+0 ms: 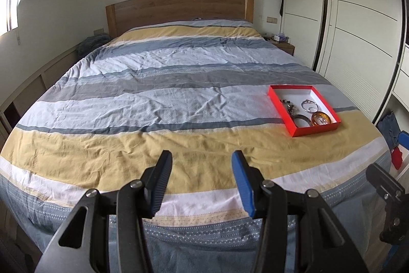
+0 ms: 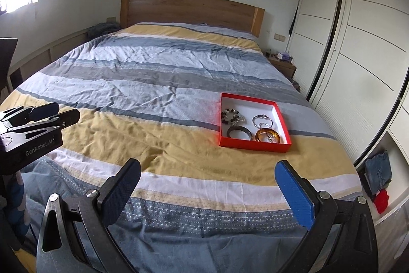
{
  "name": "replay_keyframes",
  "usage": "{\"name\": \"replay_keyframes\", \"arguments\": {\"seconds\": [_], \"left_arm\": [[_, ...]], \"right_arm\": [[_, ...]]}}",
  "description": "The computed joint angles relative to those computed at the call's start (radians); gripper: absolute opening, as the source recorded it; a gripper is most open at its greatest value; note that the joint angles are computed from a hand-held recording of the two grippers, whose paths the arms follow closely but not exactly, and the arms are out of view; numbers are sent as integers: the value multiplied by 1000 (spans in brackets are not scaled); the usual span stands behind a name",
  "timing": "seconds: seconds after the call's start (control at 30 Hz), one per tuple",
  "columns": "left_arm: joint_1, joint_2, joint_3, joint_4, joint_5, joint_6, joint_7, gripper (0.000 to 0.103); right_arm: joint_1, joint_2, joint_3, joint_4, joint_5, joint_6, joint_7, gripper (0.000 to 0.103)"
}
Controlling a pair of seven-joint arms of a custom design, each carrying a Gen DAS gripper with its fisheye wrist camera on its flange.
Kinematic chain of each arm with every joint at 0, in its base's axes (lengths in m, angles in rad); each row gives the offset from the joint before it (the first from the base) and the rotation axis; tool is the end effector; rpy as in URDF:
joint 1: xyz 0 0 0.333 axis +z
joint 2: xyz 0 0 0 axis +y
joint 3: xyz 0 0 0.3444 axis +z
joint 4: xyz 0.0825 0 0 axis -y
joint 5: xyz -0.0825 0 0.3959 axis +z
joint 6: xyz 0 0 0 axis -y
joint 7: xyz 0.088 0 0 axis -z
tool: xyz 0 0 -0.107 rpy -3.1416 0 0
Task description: Organize jewelry
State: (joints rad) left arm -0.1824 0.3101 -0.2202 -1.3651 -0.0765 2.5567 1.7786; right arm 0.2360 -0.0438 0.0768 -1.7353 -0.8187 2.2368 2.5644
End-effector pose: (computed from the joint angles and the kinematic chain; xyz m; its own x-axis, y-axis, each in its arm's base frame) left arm 0.6765 -0.2537 0.6806 -0.4929 -0.8699 -0.0191 -0.5363 0.3210 -0.7806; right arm 0.5793 0.1657 0.6784 -0.3864 -0.9136 0.1264 -0.6015 0.1457 -0.7855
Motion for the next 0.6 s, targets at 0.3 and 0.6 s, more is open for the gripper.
{"name": "replay_keyframes", "arguments": {"seconds": [0.3, 0.6], "left_arm": [[23, -84, -10, -112, -60, 37, 54, 46], [13, -115, -4, -156, -64, 51, 67, 46]], "right_arm": [[4, -62, 34, -44, -68, -26, 41, 103], [-2, -88, 53, -76, -87, -31, 57, 103]]}}
